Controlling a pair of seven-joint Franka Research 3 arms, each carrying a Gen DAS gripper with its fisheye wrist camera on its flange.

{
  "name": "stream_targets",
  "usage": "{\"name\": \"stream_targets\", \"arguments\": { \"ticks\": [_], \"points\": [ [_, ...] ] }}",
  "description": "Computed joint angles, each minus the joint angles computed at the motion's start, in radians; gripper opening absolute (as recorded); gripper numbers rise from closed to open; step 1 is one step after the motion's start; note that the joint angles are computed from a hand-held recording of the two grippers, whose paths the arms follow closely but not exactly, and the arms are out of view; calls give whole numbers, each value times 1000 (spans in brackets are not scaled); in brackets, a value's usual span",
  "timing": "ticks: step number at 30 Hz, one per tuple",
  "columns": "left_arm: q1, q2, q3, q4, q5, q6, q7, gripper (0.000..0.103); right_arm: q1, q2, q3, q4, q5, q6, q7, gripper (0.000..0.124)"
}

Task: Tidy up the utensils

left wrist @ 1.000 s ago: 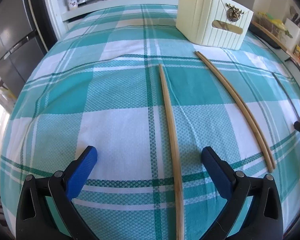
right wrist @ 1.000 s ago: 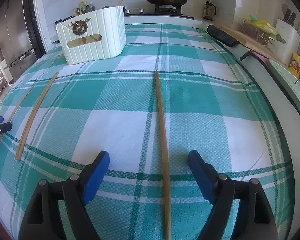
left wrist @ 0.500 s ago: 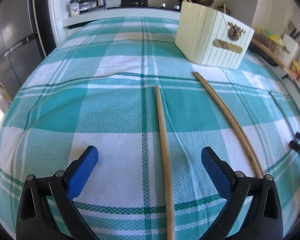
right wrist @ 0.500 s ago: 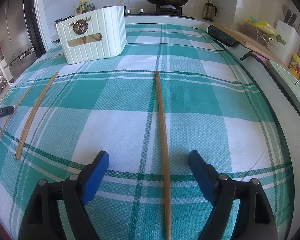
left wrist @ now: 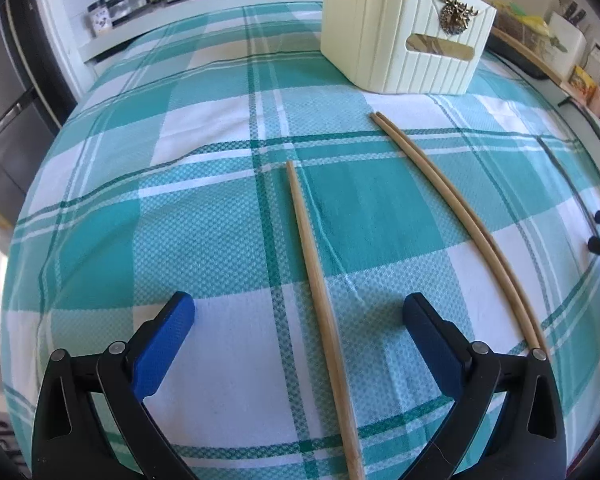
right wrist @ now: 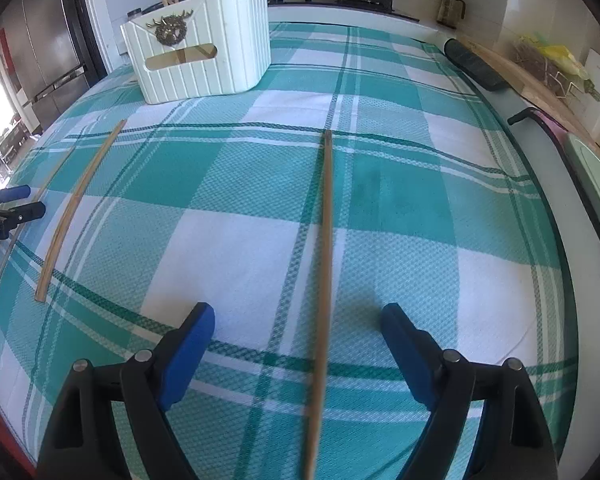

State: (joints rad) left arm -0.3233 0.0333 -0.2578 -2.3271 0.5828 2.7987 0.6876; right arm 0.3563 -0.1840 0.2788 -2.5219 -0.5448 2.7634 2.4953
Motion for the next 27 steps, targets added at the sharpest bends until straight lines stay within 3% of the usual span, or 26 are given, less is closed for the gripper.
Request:
{"name": "stream_targets", "arguments": {
  "ticks": [3,5,7,8,9,10,11,12,13,16,18,21,24,27],
  "points": [
    [5,40,7,49,-12,-10,23,103,1,37,-42,39,60,7,-94,84],
    [1,69,14,90,-4,-29,16,101,-17,79,-44,89,19,-9,-76,67],
    [-7,89,24,117,32,-18,-14,83,-17,135,-61,161,-23,-32,-56,57],
    [-11,94,26,125,43,-10,-22,77,-10,167,-75,199,-26,-31,-61,40],
    [-16,100,28,135,55,-9,-29,63,0,201,-90,238,-15,-33,-76,38],
    [-19,102,27,139,60,-2,-27,44,9,235,-105,279,-15,-34,-80,23],
    [-23,104,30,142,72,0,-34,36,21,264,-122,317,-42,-40,-58,9],
    [-23,104,32,141,76,12,-37,14,31,287,-133,348,-24,-51,-69,6],
    [-14,104,29,134,52,40,-17,5,40,306,-146,373,-6,-53,-70,6],
    [-6,68,48,87,54,112,-69,4,71,306,-181,384,28,-11,-63,6],
    [-3,13,74,39,167,195,-208,4,92,250,-200,340,-26,52,-3,6],
    [44,-73,61,-17,287,305,-357,4,80,139,-178,259,-104,154,71,6],
    [141,-171,-16,-38,475,368,-542,4,56,24,-133,191,-123,224,89,6],
    [298,-268,-152,-42,630,429,-708,4,46,-69,-90,146,-94,258,61,6]
  ]
}}
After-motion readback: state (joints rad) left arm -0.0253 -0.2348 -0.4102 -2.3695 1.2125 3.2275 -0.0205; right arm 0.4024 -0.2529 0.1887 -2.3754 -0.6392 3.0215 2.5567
